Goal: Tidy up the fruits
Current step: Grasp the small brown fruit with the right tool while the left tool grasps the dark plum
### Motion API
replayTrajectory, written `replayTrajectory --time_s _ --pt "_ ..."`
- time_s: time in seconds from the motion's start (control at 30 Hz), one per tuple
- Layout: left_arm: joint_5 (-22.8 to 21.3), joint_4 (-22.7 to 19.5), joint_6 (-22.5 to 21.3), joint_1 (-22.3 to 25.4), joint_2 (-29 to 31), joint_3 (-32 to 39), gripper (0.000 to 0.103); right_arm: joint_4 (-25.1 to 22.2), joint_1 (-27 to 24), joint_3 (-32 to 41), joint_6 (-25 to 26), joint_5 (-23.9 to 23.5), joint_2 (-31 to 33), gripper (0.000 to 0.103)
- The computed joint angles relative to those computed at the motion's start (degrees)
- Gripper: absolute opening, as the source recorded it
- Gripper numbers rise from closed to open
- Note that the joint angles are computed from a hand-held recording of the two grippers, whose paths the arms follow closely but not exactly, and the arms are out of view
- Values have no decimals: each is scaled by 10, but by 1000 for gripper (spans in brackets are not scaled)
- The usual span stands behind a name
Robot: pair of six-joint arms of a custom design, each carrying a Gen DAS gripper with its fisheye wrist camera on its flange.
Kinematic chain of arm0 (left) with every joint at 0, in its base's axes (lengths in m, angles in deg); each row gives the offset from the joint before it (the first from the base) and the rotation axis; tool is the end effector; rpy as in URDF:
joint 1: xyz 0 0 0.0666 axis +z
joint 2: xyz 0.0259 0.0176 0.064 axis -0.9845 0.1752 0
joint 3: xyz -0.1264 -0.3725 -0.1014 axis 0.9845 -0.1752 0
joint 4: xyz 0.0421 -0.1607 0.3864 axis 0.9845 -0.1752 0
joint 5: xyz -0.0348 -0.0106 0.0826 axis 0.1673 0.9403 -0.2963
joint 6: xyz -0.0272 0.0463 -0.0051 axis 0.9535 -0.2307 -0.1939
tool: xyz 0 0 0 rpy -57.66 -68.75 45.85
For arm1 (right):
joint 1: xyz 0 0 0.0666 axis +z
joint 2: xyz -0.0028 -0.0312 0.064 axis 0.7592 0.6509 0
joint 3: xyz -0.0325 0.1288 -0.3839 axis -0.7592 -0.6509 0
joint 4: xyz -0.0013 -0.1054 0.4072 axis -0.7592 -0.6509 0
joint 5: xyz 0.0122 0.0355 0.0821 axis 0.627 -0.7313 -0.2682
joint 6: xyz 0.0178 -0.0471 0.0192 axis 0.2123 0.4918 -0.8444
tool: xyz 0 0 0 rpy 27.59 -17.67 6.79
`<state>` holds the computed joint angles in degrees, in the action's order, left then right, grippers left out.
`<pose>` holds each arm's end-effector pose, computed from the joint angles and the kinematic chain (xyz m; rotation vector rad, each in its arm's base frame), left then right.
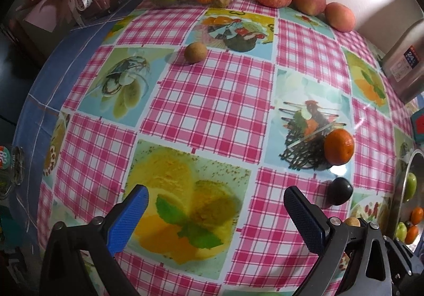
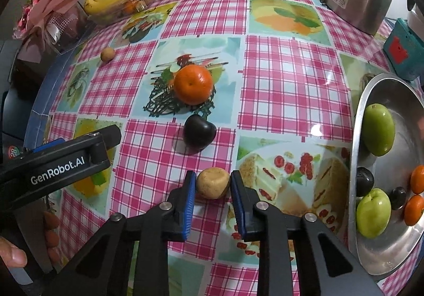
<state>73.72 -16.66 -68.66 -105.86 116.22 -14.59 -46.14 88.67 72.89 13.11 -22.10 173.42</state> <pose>0.4708 -0.2264 0.2802 0.1151 2.8625 -0.0474 0.4017 0.3225 0.2692 0.3264 2.8161 0.1995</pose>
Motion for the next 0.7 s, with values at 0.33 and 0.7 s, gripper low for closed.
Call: replayTrajectory --time_s 0.33,0.7 --pt "18 44 6 -15 -7 6 103 -2 -16 -25 -26 8 -29 27" --pt "66 89 -20 -38 -11 6 103 10 -32 -58 -55 29 -86 27"
